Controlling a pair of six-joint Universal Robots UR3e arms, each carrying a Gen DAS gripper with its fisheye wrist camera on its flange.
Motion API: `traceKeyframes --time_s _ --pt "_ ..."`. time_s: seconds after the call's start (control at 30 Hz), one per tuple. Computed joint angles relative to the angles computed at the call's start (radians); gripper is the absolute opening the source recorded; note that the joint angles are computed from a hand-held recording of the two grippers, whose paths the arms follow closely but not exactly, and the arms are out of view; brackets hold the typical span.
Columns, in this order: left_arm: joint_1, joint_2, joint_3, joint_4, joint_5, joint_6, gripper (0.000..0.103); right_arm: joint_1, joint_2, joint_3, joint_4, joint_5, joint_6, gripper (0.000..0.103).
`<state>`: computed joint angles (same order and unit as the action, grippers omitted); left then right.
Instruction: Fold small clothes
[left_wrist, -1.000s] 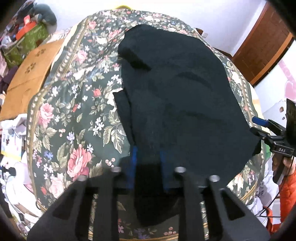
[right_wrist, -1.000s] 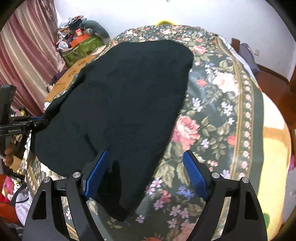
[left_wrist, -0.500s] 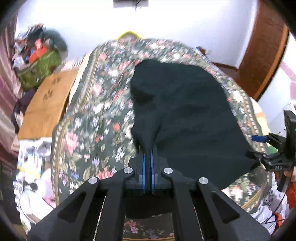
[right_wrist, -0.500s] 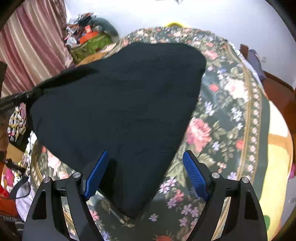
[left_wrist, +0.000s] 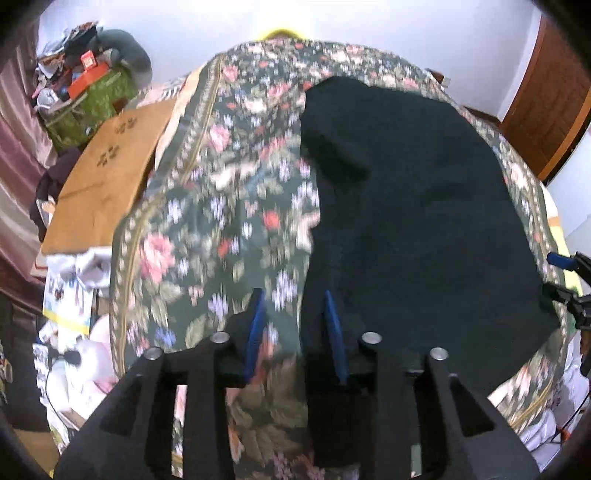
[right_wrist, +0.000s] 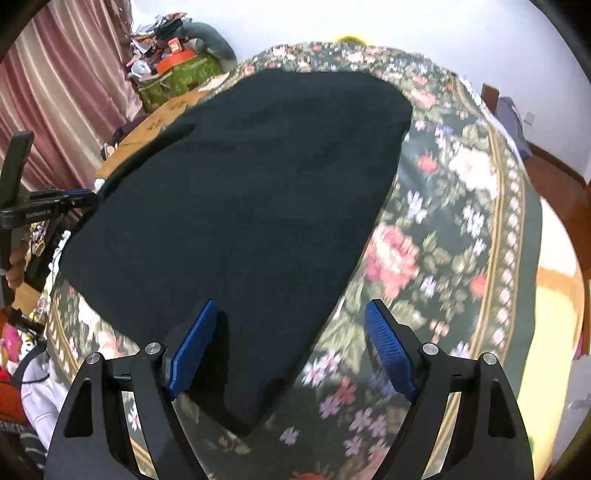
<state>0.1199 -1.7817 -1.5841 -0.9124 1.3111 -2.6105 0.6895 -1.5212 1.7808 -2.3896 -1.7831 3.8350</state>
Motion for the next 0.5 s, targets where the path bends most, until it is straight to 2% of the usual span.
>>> traceKeyframes --time_s 0.13,0.2,0.4,0.5 --pt "-0.052 -0.142 0.188 -0.013 -0.011 -0.033 0.052 -0.028 0.017 -0.012 -0.024 -0.01 -0.026 0.081" --pt "-0.097 -0.255 0.332 -0.032 0.017 -0.073 0.052 -0.043 0.045 -0.025 -0.038 -0.013 -0.042 0.081" --pt "-0.147 -0.581 0.83 -0.332 -0.033 -0.131 0.052 -0.061 0.116 -0.036 -0.072 0.03 -0.057 0.081" --pt "-0.171 -0.676 0.965 -0.413 -0.054 -0.131 0.051 -0.066 0.104 0.008 -0.13 0.038 -0.052 0.081"
